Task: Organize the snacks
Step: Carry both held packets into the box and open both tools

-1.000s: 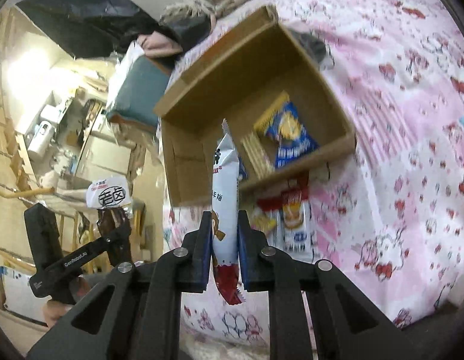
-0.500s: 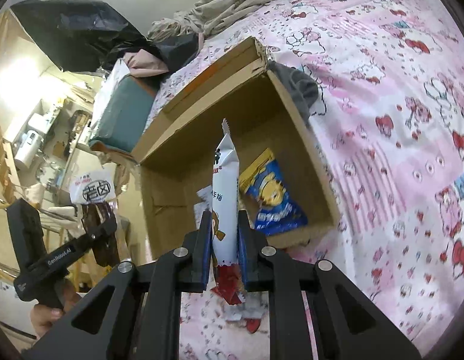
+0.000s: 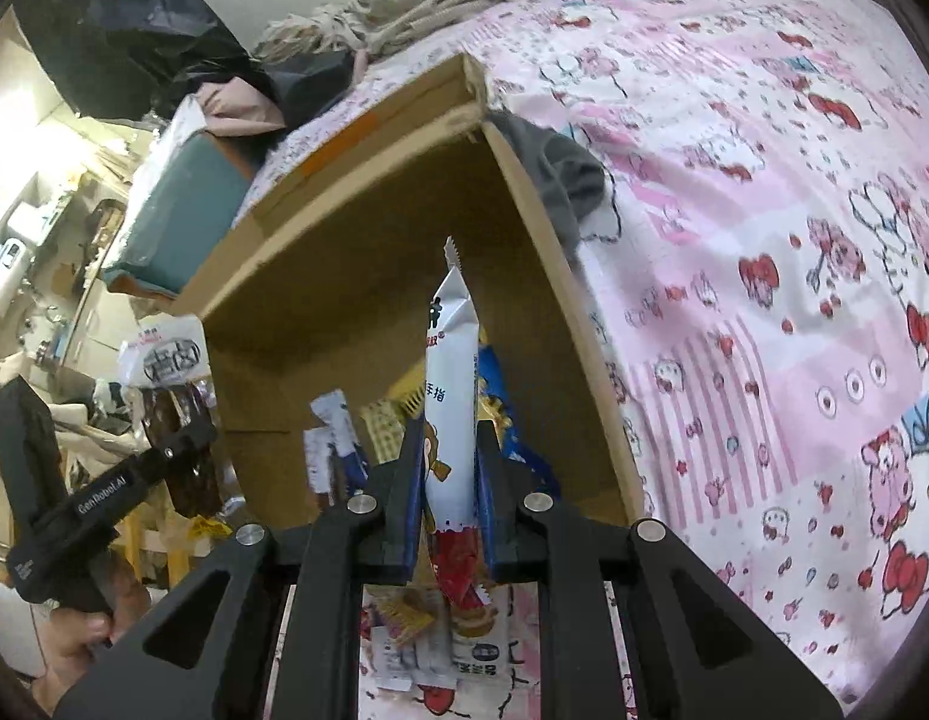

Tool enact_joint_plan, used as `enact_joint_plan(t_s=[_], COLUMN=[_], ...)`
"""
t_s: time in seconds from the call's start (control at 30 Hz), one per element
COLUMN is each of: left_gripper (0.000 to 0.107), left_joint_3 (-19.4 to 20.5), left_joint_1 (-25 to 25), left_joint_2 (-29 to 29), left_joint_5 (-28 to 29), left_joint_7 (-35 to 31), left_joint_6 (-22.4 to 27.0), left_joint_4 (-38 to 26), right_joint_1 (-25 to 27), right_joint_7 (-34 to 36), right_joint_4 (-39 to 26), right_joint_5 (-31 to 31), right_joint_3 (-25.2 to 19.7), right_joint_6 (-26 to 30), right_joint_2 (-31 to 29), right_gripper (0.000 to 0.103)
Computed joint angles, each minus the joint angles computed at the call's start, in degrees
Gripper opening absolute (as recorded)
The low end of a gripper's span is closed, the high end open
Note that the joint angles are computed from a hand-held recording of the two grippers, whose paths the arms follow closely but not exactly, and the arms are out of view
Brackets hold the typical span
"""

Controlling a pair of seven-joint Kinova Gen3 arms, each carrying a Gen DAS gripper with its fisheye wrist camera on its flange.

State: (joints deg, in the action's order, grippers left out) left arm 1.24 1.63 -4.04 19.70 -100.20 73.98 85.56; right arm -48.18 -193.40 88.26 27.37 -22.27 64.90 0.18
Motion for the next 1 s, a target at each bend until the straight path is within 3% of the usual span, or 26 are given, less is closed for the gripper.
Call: enact_joint_plan(t_s=[0.27, 0.5, 0.77, 0.8, 0.83, 0.87, 0.9, 1.0], left_gripper=[0.009, 0.009, 0.012, 0.013, 0.014, 0.021, 0.036, 0.074], left_joint_3=[0.9, 0.5, 1.4, 1.2, 0.9, 0.6, 0.5, 0.4], left_joint_1=[1.0, 0.9, 2.0, 2.0, 2.0, 2.0, 1.9, 1.9], left_joint_2=[-0.7, -0.1, -1.3, -1.3, -1.5, -1.5, -1.6, -2.5], left_joint_5=[-2.3, -2.0, -4.1, -3.7, -3.0, -2.3, -1.9, -1.3], left_joint_7=[-0.4, 0.0, 0.2, -0.2, -0.9, -1.5, -1.9, -2.4], left_joint_6=[-1.8, -0.2, -2.1, -1.9, -1.8, -1.7, -1.5, -2.3], left_joint_4=[0.8, 0.5, 1.5, 1.4, 1.4, 1.3, 1.2, 1.6], right_joint_1=[-1.1, -2.0, -1.2, -1.1, -0.8, -0.5, -1.2, -2.2], right_joint_7=[3.1, 4.3, 2.4, 2.3, 2.3, 1.7, 0.3, -1.0], right_joint_4=[-2.2, -2.6, 0.0, 0.4, 0.7, 0.7, 0.5, -0.6], right_joint_5=[-0.2, -1.5, -0.6, -0.4, -0.5, 0.2, 1.7, 4.3], right_joint_3=[0.9, 1.9, 1.8, 1.7, 1.7, 1.1, 1.0, 0.5], right_joint_6=[1.2, 0.2, -5.3, -6.2, -7.0, -7.0, -6.1, -3.3], right_joint_2=[2.2, 3.0, 1.4, 1.1, 0.9, 1.0, 1.0, 1.5], right_gripper=[0.017, 0.018, 0.020, 0.024, 0.040, 0.055, 0.077, 0.080])
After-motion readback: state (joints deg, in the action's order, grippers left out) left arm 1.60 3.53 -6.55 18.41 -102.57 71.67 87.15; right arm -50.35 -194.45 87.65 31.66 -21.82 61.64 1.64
